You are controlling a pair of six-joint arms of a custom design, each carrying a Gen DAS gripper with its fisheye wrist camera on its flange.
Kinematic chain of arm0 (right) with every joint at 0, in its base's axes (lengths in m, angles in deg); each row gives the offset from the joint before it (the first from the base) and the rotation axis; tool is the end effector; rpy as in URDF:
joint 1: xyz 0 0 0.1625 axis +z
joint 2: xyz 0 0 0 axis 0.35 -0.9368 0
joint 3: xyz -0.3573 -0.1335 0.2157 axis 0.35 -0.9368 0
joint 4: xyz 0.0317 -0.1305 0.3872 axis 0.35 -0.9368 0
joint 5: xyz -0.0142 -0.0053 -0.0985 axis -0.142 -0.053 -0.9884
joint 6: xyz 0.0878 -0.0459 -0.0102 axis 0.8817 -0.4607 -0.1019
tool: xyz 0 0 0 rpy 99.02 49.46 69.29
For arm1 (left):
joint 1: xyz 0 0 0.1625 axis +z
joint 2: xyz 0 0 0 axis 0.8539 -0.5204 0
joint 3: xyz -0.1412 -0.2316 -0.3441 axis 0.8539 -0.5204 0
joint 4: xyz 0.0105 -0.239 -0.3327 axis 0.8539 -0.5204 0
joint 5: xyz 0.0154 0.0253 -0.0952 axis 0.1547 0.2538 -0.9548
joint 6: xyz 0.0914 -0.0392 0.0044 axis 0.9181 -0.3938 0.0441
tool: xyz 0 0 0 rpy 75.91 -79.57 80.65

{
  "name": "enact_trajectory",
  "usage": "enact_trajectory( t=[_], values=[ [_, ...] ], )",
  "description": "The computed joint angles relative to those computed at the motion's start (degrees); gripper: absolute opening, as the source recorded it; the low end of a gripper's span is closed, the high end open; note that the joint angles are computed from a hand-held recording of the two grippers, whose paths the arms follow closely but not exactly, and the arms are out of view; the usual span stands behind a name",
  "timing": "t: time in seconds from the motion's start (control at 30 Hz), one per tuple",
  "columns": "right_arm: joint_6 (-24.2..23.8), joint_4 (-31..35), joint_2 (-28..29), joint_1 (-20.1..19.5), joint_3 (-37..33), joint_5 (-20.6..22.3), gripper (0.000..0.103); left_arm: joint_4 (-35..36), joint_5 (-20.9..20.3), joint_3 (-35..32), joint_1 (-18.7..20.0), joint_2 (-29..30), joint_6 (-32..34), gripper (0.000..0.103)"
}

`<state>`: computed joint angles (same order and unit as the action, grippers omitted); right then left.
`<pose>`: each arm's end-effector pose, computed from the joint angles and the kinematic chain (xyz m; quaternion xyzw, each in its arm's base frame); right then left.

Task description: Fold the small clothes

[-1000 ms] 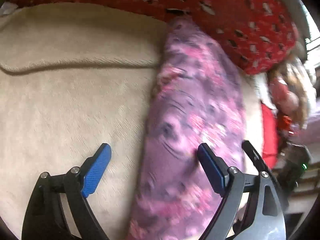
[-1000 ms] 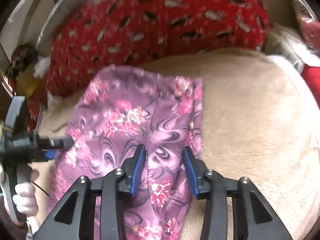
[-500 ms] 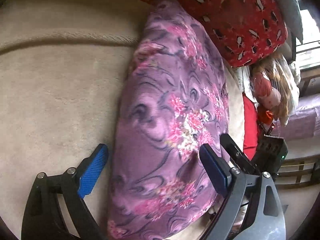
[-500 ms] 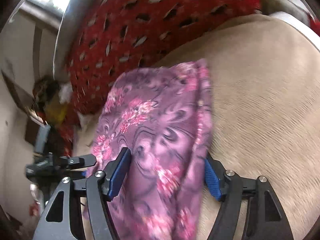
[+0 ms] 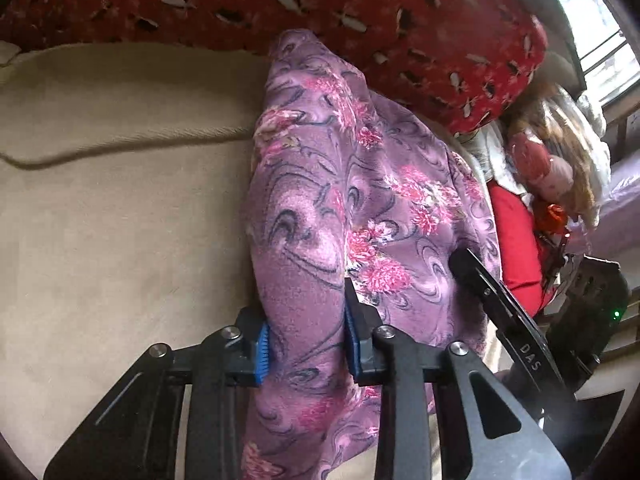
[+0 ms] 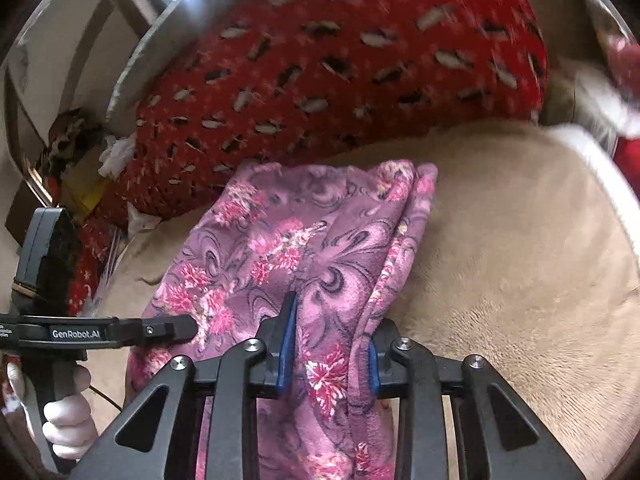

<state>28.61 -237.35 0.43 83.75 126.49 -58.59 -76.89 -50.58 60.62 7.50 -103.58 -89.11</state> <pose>0.3122 -0.7644 0.0931 0.2179 -0.9388 0.2501 0.0925 -0.1383 -0.7685 0.3371 -0.0499 0.9572 -0.2078 0.1951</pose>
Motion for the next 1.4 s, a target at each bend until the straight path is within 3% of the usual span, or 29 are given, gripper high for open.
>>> enact_trajectory(
  t=[0.1,0.43,0.7,0.83,0.9,0.97,1.03,1.13,1.2,1.4],
  values=[
    [-0.3,-1.5,-1.8,1.7,2.7,-0.2,0.028,-1.7,0.9,4.0,-1.0,-3.7,-0.1,0.026],
    [2.9,-4.9,-4.0,6.0,11.4,0.5,0.029,-2.0,9.7,18.0,-4.1,-16.7,-2.7,0.027],
    [6.0,-6.3,-3.1,8.3,14.9,1.2,0.029,-0.9,11.3,24.4,-3.5,-22.8,-5.2,0.028],
    [9.4,-4.6,-2.2,7.4,16.8,1.8,0.033,3.2,11.5,26.8,-1.1,-23.9,-8.4,0.033],
    [11.9,0.2,-1.0,6.8,16.5,-1.2,0.036,3.8,9.5,27.6,0.9,-24.3,-9.1,0.044],
    [14.1,-2.1,-2.0,5.5,18.5,1.8,0.041,0.2,7.2,29.2,1.9,-25.9,-8.0,0.054],
    [16.0,-2.1,-2.8,5.2,18.2,1.9,0.041,-1.7,5.9,29.0,2.3,-26.9,-6.6,0.053],
    [16.3,-7.8,-3.0,5.9,17.6,-0.3,0.043,-5.2,6.3,27.4,2.0,-26.3,-4.2,0.053],
    [14.5,-8.7,-2.1,6.2,15.2,1.7,0.043,-5.5,6.9,24.3,1.7,-24.1,-2.8,0.053],
    [5.2,-5.2,3.9,7.7,5.3,0.1,0.040,-0.9,14.1,13.2,1.9,-13.5,3.1,0.053]
  ],
)
